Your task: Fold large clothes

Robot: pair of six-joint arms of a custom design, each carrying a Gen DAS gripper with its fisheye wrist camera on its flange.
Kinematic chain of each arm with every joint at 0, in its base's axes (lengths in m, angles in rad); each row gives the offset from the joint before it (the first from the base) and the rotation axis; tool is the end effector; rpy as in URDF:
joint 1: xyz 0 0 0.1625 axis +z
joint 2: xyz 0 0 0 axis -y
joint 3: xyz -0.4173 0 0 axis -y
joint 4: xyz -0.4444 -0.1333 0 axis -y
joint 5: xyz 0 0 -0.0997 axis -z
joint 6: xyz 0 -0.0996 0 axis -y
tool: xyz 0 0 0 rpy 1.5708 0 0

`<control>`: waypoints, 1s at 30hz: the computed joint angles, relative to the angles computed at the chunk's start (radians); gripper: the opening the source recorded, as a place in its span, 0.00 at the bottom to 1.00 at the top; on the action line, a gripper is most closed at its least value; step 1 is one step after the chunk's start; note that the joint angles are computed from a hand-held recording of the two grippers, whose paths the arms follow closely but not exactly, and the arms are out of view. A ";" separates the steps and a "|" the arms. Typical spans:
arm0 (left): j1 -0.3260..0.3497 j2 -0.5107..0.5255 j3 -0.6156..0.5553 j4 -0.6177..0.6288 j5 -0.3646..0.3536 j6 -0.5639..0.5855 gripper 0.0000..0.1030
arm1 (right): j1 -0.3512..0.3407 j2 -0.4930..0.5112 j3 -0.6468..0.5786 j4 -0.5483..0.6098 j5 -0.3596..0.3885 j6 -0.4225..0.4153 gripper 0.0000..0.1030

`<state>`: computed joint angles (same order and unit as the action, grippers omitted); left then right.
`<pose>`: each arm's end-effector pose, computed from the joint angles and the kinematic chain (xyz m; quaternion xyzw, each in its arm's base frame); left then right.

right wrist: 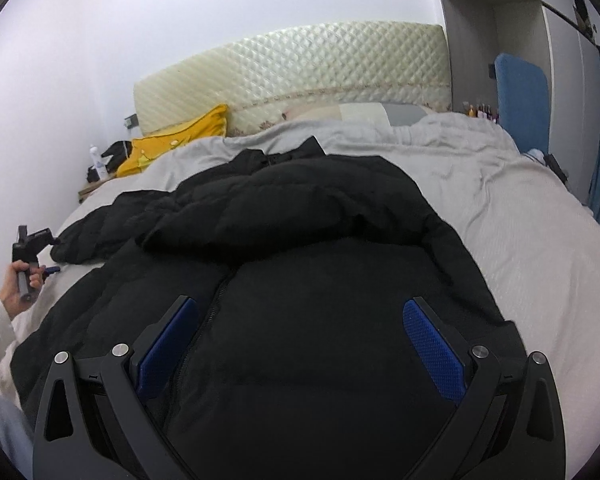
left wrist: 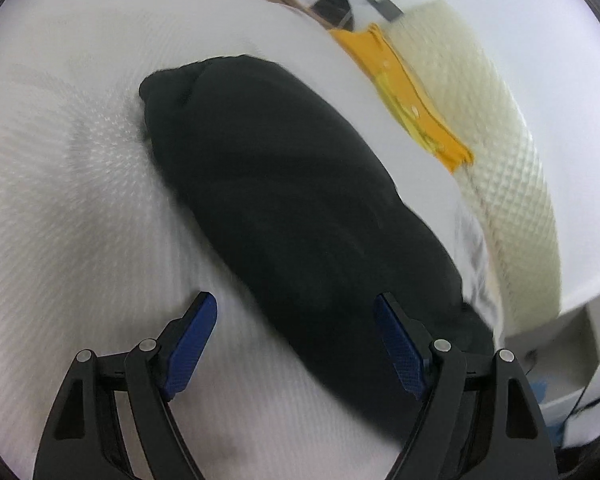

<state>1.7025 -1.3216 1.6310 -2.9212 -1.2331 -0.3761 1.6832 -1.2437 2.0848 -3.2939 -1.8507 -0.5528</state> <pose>0.2512 -0.6302 0.4701 -0.2957 0.8068 -0.5044 0.0849 0.1688 -0.5522 0.2426 0.2361 -0.8658 0.3849 0.2154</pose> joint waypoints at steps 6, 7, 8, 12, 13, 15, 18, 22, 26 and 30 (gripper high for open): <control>0.053 0.089 -0.075 -0.161 -0.075 0.007 0.78 | 0.006 0.050 -0.039 -0.021 -0.060 0.020 1.00; 0.055 0.099 -0.089 -0.167 -0.077 0.009 0.77 | 0.007 0.056 -0.044 -0.028 -0.069 0.019 1.00; 0.057 0.111 -0.105 -0.174 -0.076 0.012 0.77 | 0.007 0.061 -0.047 -0.034 -0.074 0.017 1.00; 0.041 0.151 -0.152 -0.197 -0.055 0.044 0.62 | 0.008 0.070 -0.055 -0.044 -0.083 0.011 1.00; 0.037 0.158 -0.164 -0.193 -0.051 0.051 0.54 | 0.008 0.071 -0.057 -0.041 -0.085 0.009 1.00; 0.026 0.162 -0.175 -0.182 -0.032 0.070 0.37 | 0.009 0.072 -0.057 -0.037 -0.087 0.004 1.00; -0.005 0.157 -0.181 -0.178 0.010 0.096 0.16 | 0.008 0.068 -0.055 -0.035 -0.082 -0.003 1.00; -0.074 0.103 -0.123 -0.215 0.151 0.177 0.08 | 0.010 0.058 -0.046 -0.035 -0.071 -0.022 1.00; -0.137 0.046 -0.074 -0.261 0.243 0.213 0.06 | 0.010 0.044 -0.041 -0.024 -0.050 -0.027 1.00; -0.213 -0.007 -0.036 -0.285 0.329 0.263 0.05 | 0.007 0.023 -0.031 -0.018 -0.029 -0.031 1.00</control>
<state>1.4899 -1.3290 1.5947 -3.2065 -0.9040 -0.1131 1.6898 -1.2209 2.0534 -3.3122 -1.8795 -0.5835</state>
